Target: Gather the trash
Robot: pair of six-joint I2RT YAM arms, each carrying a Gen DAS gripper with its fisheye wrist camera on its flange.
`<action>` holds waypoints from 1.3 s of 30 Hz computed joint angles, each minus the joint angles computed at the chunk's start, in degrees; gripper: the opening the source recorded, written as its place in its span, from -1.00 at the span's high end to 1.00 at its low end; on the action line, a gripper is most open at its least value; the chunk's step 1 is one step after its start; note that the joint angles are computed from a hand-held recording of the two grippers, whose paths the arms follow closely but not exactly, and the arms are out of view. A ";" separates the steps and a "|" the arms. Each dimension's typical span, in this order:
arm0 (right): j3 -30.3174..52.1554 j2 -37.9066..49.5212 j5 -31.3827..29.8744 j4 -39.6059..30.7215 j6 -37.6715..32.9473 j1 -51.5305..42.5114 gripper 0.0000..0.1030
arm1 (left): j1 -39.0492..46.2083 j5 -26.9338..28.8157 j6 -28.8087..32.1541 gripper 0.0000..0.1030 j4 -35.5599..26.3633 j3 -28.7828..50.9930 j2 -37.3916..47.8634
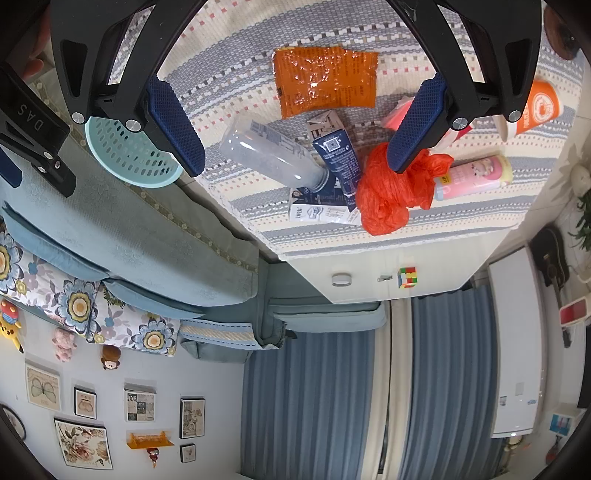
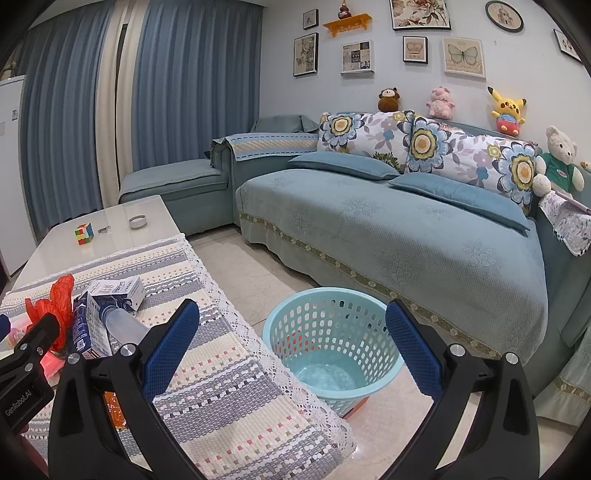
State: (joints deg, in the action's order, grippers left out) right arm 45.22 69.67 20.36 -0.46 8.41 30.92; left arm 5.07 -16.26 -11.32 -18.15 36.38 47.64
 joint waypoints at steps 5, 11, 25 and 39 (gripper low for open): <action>0.12 0.22 0.08 -0.07 0.09 0.14 -0.86 | 0.07 0.24 -0.01 -0.85 -0.10 0.06 0.02; 0.15 0.27 0.15 -0.09 0.19 0.19 -0.86 | 0.00 0.25 -0.18 -0.85 -0.26 0.11 -0.02; 0.10 0.71 0.85 0.13 0.11 0.64 -0.86 | -0.03 0.24 -0.20 -0.85 -0.19 -0.01 -0.05; 0.68 0.75 -1.41 -0.99 -0.94 0.86 -0.86 | -0.46 -0.49 -1.05 -0.85 -0.66 -0.20 -0.86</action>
